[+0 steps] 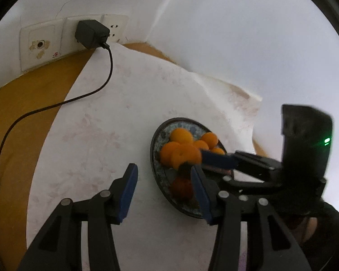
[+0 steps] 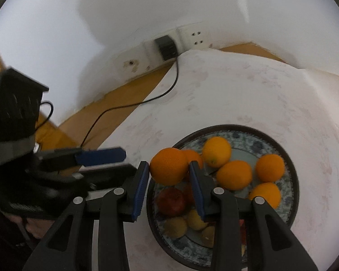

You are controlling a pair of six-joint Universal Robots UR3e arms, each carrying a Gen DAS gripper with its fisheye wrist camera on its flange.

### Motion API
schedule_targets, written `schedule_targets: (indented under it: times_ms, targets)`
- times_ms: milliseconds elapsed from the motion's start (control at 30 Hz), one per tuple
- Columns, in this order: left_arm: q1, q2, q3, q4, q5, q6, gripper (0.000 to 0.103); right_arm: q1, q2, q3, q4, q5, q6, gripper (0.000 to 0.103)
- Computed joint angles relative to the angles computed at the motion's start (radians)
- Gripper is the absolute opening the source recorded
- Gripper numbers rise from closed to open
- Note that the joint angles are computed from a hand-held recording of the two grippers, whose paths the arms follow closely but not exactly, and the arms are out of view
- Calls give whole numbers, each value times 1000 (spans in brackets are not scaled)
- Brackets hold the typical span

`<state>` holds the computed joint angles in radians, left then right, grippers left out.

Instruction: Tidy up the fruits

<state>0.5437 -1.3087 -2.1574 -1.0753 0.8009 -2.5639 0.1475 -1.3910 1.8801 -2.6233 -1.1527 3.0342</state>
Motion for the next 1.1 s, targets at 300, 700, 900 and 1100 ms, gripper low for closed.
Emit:
schedule_targets:
  times_ms: [300,700,900,1100]
  targets:
    - [12,-20,-10,28,19,-23,50,70,57,-83,66,-95,-23,37]
    - [3,-16,8,19,34,-41,62,102,8,-96,132,-198,6,51]
    - [6,46,10,-14,71,-52,70,99,-103,-64,175,-224,52,52]
    - [-35,165,3,-79,190,-47,70,96,-305,77,169,-263,110,52]
